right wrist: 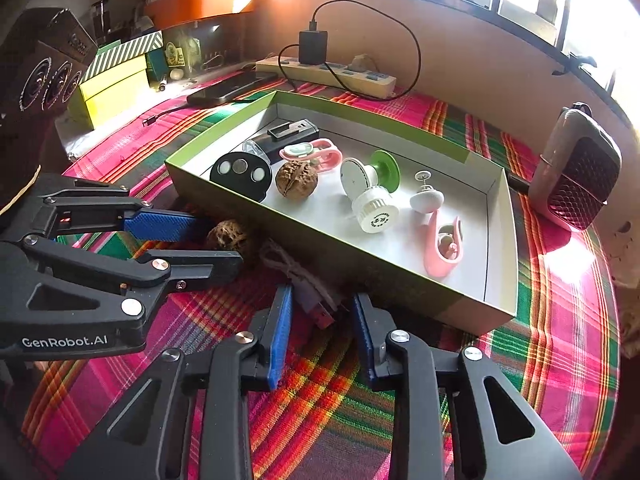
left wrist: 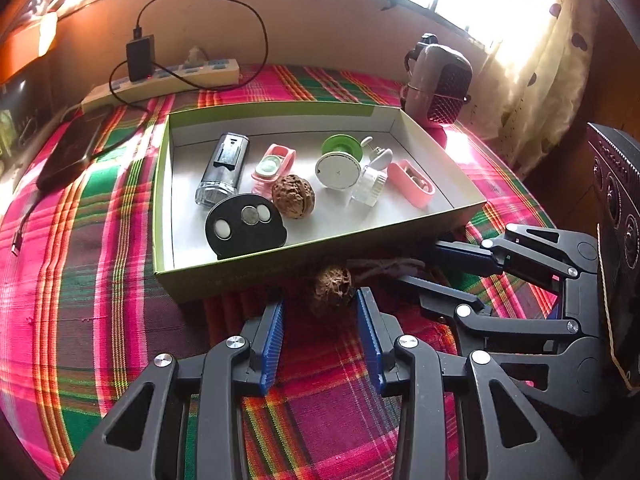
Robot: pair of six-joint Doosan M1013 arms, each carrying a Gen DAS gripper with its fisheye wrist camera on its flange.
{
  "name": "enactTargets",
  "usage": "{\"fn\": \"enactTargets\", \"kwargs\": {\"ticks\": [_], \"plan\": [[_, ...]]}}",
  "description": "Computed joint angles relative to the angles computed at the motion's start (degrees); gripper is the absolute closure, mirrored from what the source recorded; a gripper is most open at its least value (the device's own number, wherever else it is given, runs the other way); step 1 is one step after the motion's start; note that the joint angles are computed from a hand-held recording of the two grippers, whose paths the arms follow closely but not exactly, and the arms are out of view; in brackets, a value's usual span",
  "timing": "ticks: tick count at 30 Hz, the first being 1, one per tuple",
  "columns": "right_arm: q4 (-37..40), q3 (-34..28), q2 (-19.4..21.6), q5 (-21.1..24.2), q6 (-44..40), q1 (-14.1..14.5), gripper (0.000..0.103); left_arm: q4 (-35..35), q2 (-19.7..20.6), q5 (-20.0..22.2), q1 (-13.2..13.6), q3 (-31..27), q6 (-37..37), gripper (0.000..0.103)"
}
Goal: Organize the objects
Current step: 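Move the left tool to the wrinkled walnut while the right tool approaches the white cable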
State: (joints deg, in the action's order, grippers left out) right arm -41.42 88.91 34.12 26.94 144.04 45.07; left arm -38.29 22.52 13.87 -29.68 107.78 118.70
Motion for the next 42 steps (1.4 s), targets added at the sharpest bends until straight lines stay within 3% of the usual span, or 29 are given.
{"fn": "enactTargets", "kwargs": {"ticks": [4, 6, 9, 13, 21, 23, 25, 27, 29, 38, 40, 42], "plan": [[-1.4, 0.6, -0.3, -0.2, 1.3, 0.4, 0.078, 0.7, 0.0, -0.3, -0.1, 0.0, -1.1, 0.070], [-1.1, 1.0, -0.5, -0.7, 1.0, 0.4, 0.080, -0.2, -0.1, -0.3, -0.2, 0.2, 0.1, 0.075], [-1.0, 2.0, -1.3, -1.8, 2.0, 0.5, 0.095, 2.3, -0.3, -0.8, -0.4, 0.3, -2.4, 0.076], [0.5, 2.7, -1.6, -1.1, 1.2, 0.8, 0.099, 4.0, -0.5, -1.3, -0.7, 0.6, -4.0, 0.077], [-1.3, 5.2, -3.3, -7.8, 6.3, -0.4, 0.096, 7.1, -1.4, -2.3, -0.8, 1.8, -7.7, 0.077], [-0.7, 4.8, -3.1, -8.0, 4.8, -0.5, 0.087, 8.1, -1.6, -2.6, -0.8, 2.1, -9.0, 0.078], [2.0, 4.0, -2.7, -8.0, 0.3, -0.6, 0.070, 8.4, -1.8, -2.7, -0.7, 2.3, -9.4, 0.078], [3.4, 2.8, -2.0, -6.7, -2.5, -0.4, 0.066, 9.2, -2.0, -2.8, -0.7, 2.5, -10.3, 0.078], [6.5, 1.8, -1.3, -6.3, -6.8, -0.4, 0.066, 10.5, -2.0, -2.8, -0.7, 2.5, -11.7, 0.078], [8.7, -0.5, 0.1, -3.2, -10.4, -0.2, 0.066, 9.7, -1.7, -2.2, -0.5, 2.1, -11.2, 0.078], [9.0, -0.5, 0.2, -3.4, -11.5, 0.0, 0.075, 10.0, -1.7, -2.3, -0.5, 2.1, -11.4, 0.078], [9.7, -0.5, 0.3, -3.5, -12.6, 0.1, 0.076, 9.3, -1.6, -2.3, -0.5, 2.1, -10.7, 0.078]]}}
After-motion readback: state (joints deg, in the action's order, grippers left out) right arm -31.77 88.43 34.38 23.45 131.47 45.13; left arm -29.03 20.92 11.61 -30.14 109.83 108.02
